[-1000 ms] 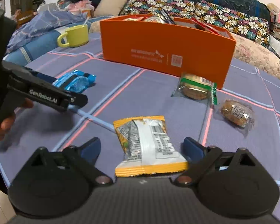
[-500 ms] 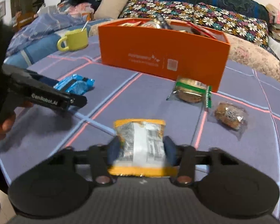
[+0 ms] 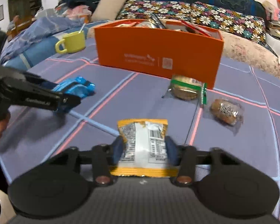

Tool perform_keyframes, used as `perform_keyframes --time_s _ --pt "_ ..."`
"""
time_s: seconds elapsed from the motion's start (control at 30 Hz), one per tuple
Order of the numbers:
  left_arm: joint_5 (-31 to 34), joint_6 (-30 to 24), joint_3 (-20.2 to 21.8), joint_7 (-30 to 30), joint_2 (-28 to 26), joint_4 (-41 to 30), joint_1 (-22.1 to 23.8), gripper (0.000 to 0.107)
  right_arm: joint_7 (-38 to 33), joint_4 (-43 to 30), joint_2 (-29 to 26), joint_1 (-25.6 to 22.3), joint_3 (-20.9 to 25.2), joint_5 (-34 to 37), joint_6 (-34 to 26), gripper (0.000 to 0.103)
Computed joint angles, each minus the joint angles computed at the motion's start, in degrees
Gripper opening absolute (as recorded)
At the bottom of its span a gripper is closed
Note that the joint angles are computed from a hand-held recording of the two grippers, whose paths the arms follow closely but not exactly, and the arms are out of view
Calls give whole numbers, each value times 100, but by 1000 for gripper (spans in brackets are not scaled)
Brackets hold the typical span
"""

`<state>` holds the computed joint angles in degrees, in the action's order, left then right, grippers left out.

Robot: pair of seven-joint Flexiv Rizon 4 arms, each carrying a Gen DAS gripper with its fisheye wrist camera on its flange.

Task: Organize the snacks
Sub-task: 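Carry the wafer bar and yellow packet into the orange box and open both tools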

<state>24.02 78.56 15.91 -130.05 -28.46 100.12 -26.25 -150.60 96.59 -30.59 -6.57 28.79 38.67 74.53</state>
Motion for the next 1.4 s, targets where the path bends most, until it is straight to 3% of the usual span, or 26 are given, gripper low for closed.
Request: perform_keyframes --time_s 0.07,0.33,0.4,0.47,0.6,0.77,0.83,0.9,0.93,1.0,1.13,1.3,1.4 --pt "-217 188 -235 127 127 209 218 12 21 -70 41 -205 80 192 -206 39" --pt "-311 679 187 -283 418 287 -21 12 -52 -700 159 -837 153 1756 -1108 39" --pt "-484 680 9 -79 428 150 177 12 58 -980 128 -831 82 1960 -1447 39" --pt "-666 591 -98 156 327 -186 336 12 81 -1356 47 -639 -43 2044 -1515 39" --pt "-871 291 -88 523 -136 -1251 492 12 -19 -2395 -405 157 -394 1920 -1043 39" --pt "-1219 -256 -172 939 -1043 -2806 788 13 644 -3858 -1398 1131 -836 833 -689 39" --pt "-1234 -520 -56 966 -1427 -3412 818 14 1026 -4359 -1781 1356 -955 444 -757 43" --pt "-1154 -727 117 820 -1613 -3700 776 24 1242 -4546 -1961 1442 -972 199 -686 53" --pt "-1099 -661 114 760 -1575 -3605 782 28 1143 -4504 -1959 1325 -790 246 -609 56" --pt "-998 -155 39 650 -1346 -3069 788 33 638 -4209 -1835 902 -239 484 -370 76" --pt "-986 637 -40 626 -807 -1844 603 46 -145 -3364 -1459 219 385 800 324 87" --pt "-1479 437 -795 1457 -583 -1180 682 48 366 -2437 -1012 -561 618 1269 447 93" --pt "-1679 138 -691 1431 -840 -1428 363 46 671 -1937 -797 -1100 745 1871 480 93"
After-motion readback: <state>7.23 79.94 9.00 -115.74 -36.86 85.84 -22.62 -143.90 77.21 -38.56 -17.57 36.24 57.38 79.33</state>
